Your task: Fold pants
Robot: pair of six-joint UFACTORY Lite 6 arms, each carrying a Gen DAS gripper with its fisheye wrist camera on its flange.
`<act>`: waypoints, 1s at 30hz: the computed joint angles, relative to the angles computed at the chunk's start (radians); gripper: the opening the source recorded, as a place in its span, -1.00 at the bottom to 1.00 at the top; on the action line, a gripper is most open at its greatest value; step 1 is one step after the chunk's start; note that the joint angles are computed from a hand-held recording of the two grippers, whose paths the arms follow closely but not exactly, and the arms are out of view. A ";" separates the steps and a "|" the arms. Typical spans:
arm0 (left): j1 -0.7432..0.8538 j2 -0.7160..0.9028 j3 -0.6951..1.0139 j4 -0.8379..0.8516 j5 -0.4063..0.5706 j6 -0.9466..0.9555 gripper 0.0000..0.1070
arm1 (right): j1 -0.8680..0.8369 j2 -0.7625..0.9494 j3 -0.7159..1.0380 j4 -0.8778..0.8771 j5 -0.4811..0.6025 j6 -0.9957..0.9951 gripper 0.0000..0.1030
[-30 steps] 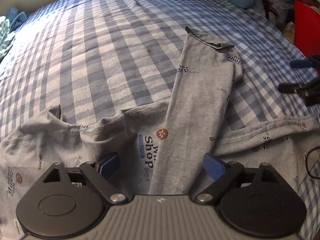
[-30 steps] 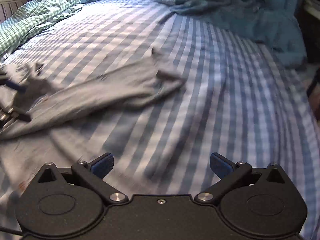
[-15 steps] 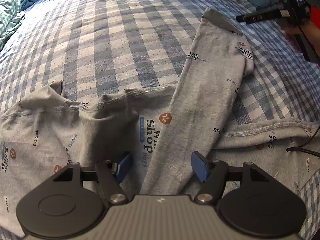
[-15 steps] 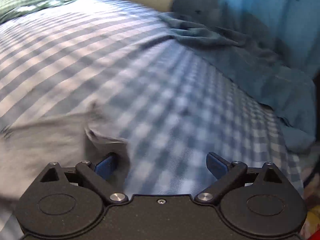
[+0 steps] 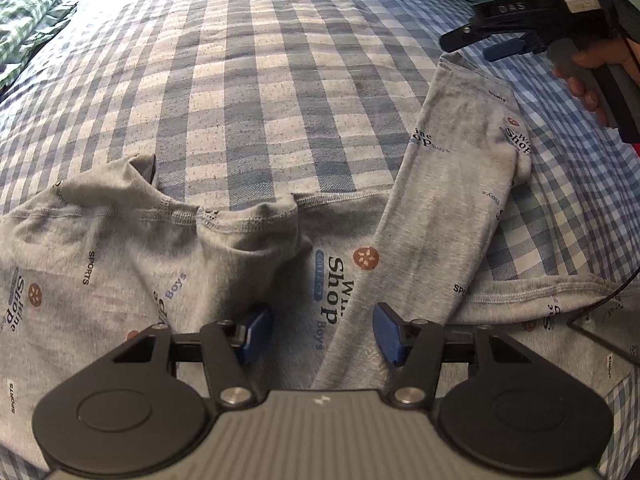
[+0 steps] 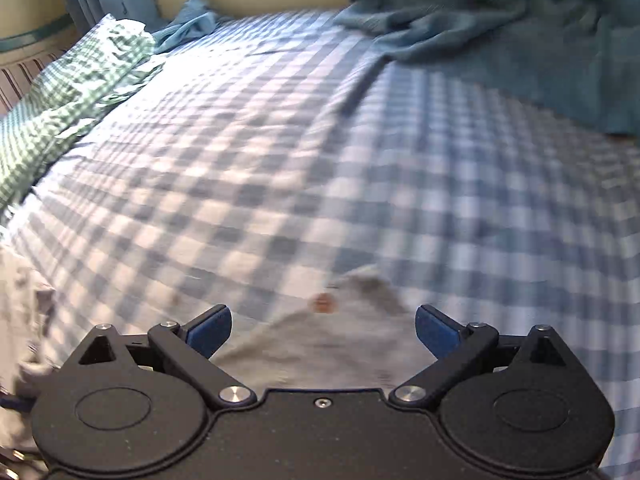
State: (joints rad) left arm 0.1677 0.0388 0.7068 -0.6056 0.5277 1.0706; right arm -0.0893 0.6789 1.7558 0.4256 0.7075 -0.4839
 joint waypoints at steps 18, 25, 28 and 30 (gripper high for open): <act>-0.135 -0.068 0.002 0.204 0.020 -0.172 -0.98 | 0.086 -0.078 -0.048 -0.315 -0.019 0.647 -1.00; -0.061 -0.458 -0.139 0.122 0.142 0.073 -0.99 | -0.027 -0.705 -0.495 -0.219 -0.055 0.546 -1.00; -0.001 -0.637 -0.192 0.078 0.238 0.227 -0.99 | -0.102 -0.974 -0.600 -0.210 0.045 0.503 -1.00; 0.038 -0.763 -0.241 0.057 0.298 0.329 -0.99 | -0.223 -1.158 -0.686 -0.144 0.127 0.398 -1.00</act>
